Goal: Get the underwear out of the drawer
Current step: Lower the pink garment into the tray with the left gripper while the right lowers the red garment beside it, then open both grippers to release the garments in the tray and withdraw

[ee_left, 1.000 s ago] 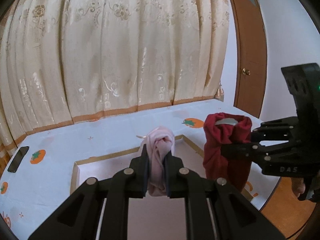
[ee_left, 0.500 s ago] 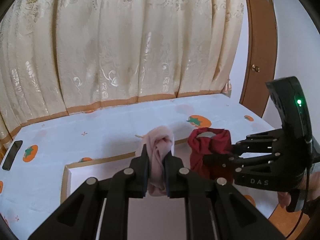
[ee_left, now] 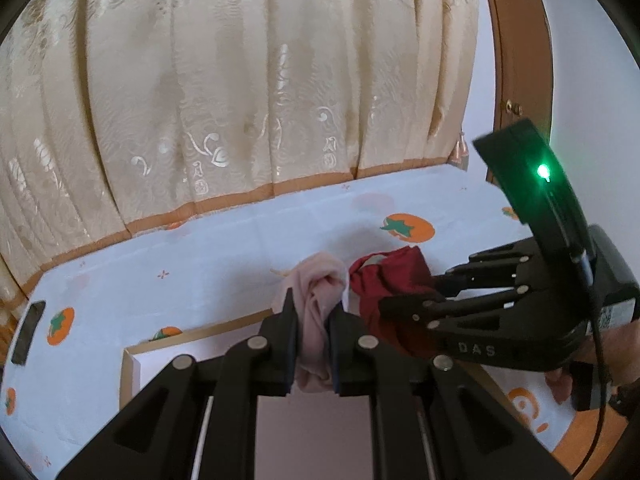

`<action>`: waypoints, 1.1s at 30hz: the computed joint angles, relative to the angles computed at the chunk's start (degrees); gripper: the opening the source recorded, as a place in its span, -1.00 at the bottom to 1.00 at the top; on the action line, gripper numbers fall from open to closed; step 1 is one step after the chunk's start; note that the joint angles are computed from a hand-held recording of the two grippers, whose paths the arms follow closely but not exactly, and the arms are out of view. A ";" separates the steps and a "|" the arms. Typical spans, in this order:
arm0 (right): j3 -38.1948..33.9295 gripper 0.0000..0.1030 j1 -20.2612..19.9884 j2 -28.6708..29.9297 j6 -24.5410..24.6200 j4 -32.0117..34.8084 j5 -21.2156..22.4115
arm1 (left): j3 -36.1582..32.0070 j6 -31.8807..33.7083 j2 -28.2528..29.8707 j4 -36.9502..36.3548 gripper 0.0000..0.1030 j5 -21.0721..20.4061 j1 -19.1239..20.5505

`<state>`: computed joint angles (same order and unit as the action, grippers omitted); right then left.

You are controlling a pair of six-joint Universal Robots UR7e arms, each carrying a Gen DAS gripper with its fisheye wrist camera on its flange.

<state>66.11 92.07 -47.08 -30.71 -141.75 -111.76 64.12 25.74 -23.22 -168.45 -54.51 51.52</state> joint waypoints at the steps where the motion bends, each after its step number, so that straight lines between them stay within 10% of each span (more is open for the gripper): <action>1: -0.25 -0.52 -0.16 0.11 0.24 0.23 0.22 | -0.24 0.79 0.31 -0.23 -0.79 0.33 -0.03; 6: -1.51 -0.46 -1.16 0.49 1.44 2.19 1.64 | -0.21 6.62 1.34 0.30 -0.73 2.01 -0.59; 11: -1.23 0.27 -1.75 -0.05 2.90 3.47 3.34 | 1.00 8.22 0.99 0.71 -0.62 2.16 -0.74; 22: 8.52 0.28 -1.96 -6.27 3.17 -4.92 3.43 | 8.56 8.80 -4.29 -0.60 0.28 2.82 -0.83; 33: 18.54 0.29 -0.55 -11.72 1.41 -9.38 4.61 | 12.94 5.33 -7.43 -0.95 0.34 1.56 0.02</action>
<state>84.65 91.53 -58.80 -29.30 -151.12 -107.15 77.06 31.07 -30.66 -169.40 -52.95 51.54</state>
